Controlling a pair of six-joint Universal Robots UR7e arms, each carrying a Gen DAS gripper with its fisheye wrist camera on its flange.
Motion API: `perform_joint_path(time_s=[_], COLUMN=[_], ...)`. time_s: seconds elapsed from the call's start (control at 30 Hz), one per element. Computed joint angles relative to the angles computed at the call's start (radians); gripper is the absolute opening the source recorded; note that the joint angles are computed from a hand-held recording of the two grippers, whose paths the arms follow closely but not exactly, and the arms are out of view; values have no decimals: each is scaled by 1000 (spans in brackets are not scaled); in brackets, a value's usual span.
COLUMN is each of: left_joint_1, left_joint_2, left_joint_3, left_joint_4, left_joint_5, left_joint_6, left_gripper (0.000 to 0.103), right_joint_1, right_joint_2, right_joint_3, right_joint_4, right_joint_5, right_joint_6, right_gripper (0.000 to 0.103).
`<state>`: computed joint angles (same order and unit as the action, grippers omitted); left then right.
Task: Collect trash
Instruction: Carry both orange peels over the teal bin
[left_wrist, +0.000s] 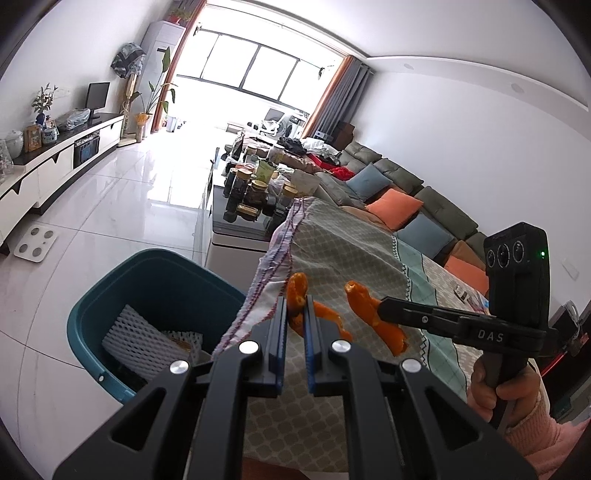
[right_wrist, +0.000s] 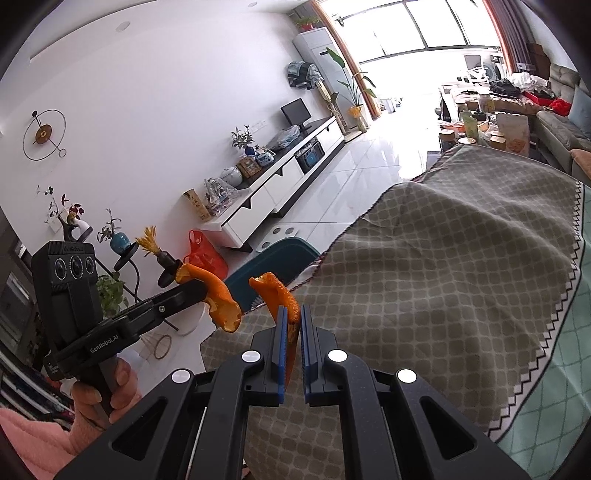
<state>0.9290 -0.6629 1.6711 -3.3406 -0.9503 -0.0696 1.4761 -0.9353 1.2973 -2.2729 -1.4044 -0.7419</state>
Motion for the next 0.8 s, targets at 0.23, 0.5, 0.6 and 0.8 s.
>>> perform_joint_path(time_s=[0.23,0.5,0.6,0.8], left_joint_1=[2,4,5,4], left_joint_2=[0,-5,-5,-4], left_joint_3=[-5,-5,-6,-11], left_joint_4=[-5,-7,-6,-5], left_joint_5=[13,27,35,54], left_joint_6=[3,4,4,3], left_gripper=[10,10,10,10], right_joint_1=[11,23,26,32], right_joint_2=[17,31,38,51], right_joint_3=[-14,-24,-31,-42], right_joint_4=[4,6,10,13], right_joint_5=[-5,-12,-12,-13], right_joint_6=[0,-3,-2,-3], right_gripper=[7,7,7,7])
